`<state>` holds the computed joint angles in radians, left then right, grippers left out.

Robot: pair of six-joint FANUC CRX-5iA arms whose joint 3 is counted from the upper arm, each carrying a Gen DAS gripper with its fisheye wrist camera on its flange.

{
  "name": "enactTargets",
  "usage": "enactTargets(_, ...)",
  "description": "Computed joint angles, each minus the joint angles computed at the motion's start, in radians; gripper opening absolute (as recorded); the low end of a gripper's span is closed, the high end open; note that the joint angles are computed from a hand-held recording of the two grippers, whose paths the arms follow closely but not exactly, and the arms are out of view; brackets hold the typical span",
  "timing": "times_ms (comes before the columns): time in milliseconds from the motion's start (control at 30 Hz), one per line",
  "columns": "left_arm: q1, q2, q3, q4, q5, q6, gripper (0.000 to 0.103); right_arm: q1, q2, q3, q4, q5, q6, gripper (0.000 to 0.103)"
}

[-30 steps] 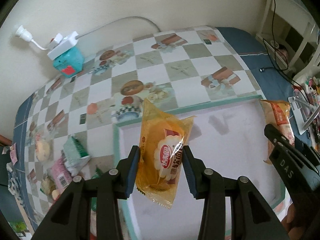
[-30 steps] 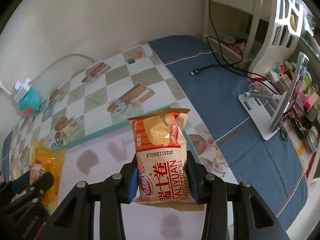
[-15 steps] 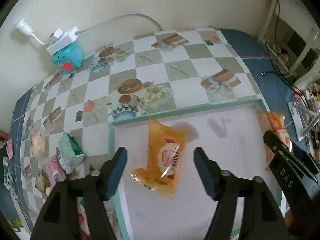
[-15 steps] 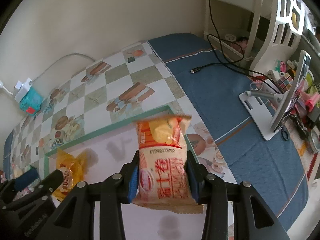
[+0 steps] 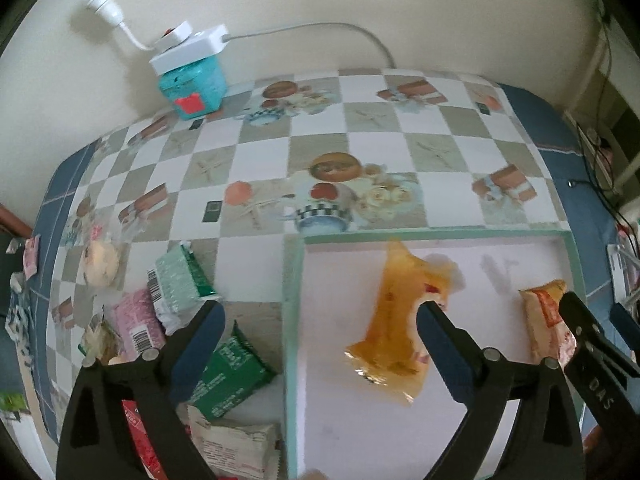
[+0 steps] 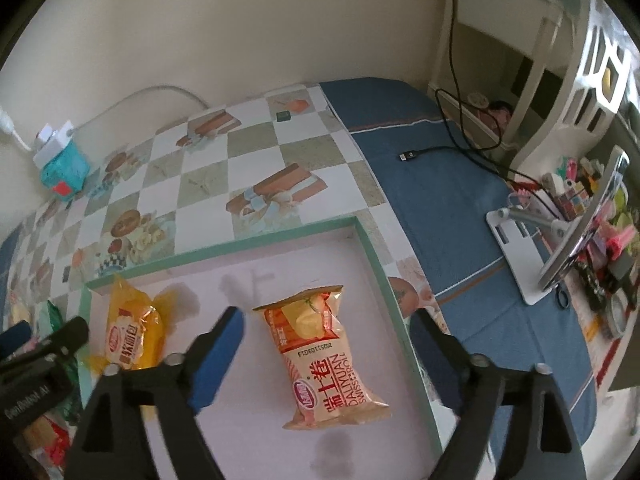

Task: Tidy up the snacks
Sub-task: 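Withdraw both tools from the tray back toward the snack pile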

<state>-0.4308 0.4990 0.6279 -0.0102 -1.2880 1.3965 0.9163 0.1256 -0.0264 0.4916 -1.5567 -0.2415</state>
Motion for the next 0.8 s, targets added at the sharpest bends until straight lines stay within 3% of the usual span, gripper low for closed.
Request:
enactTargets(67, 0.009, -0.005, -0.011, -0.002, 0.015, 0.02, 0.098, 0.003, 0.003, 0.004, 0.014, 0.006, 0.006, 0.103)
enactTargets(300, 0.053, -0.048, -0.084, 0.001, 0.102, 0.083, 0.1, 0.007, 0.036, 0.05, 0.059, 0.02, 0.068, 0.103)
enactTargets(800, 0.141, -0.141, -0.139, -0.121, 0.115, 0.168, 0.1, 0.022, 0.068, 0.124, 0.044, 0.03, 0.099, 0.103)
